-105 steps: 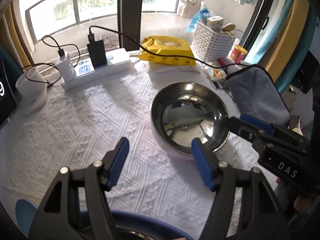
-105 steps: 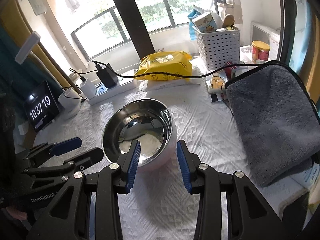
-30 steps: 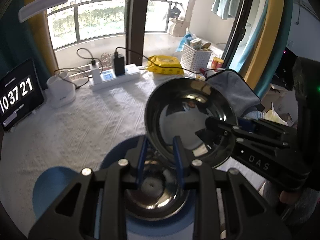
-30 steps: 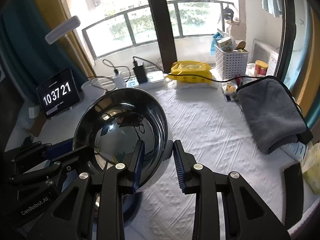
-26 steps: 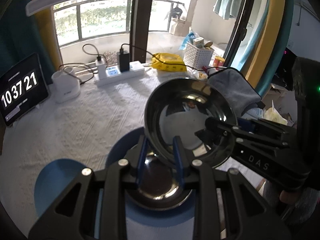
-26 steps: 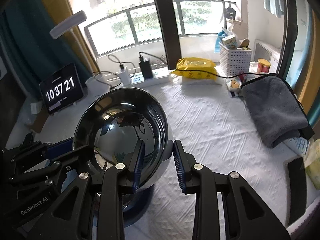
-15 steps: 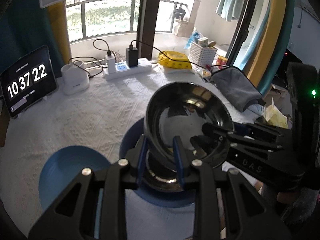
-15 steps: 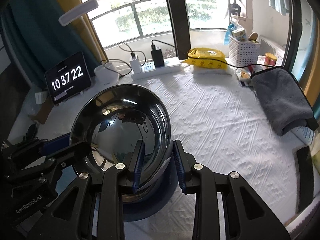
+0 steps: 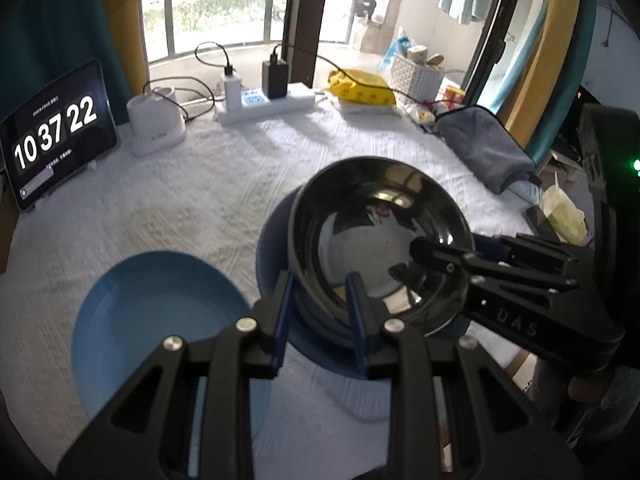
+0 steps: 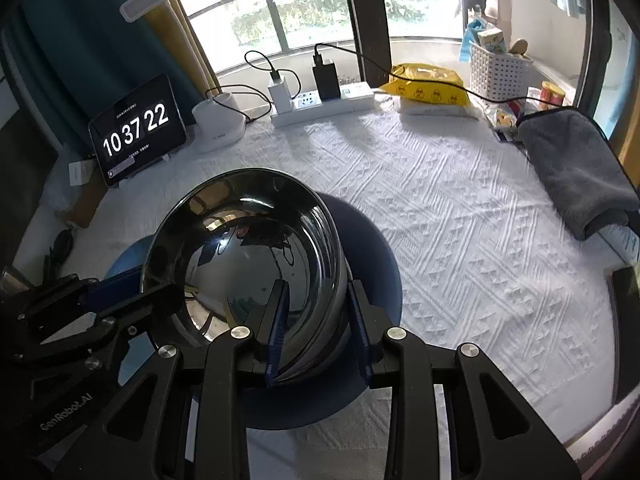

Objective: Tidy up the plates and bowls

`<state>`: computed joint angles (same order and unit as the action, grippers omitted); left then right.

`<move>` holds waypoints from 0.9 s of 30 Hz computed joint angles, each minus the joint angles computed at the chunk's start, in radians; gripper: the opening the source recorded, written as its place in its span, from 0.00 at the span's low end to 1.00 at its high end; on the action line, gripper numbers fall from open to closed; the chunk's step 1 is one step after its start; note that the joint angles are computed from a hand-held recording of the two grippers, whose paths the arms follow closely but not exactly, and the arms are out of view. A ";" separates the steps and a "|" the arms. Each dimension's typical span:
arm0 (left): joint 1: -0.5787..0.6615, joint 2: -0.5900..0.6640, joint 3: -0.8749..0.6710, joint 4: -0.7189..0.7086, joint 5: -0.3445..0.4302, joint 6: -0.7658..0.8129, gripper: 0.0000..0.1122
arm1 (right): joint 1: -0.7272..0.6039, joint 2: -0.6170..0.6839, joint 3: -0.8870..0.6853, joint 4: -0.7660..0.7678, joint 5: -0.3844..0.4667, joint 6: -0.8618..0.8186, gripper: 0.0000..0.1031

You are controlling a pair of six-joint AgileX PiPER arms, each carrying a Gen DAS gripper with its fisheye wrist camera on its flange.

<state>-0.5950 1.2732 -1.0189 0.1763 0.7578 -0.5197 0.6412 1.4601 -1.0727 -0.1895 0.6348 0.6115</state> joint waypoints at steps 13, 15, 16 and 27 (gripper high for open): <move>0.006 -0.052 0.041 0.005 0.002 0.015 0.28 | -0.011 -0.021 0.040 0.032 -0.036 -0.006 0.39; 0.009 -0.080 0.048 0.023 0.014 0.003 0.28 | -0.016 -0.041 0.050 0.020 -0.040 0.001 0.39; 0.017 -0.092 0.052 0.024 0.015 0.007 0.28 | -0.020 -0.052 0.053 0.017 -0.037 0.002 0.39; 0.261 -0.117 0.123 -0.210 -0.058 0.223 0.29 | -0.133 -0.149 0.110 0.101 -0.066 -0.105 0.42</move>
<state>-0.3337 1.1567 -0.8961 -0.0333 0.7000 -0.2967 0.5085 1.3108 -0.9622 -0.0886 0.5683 0.5063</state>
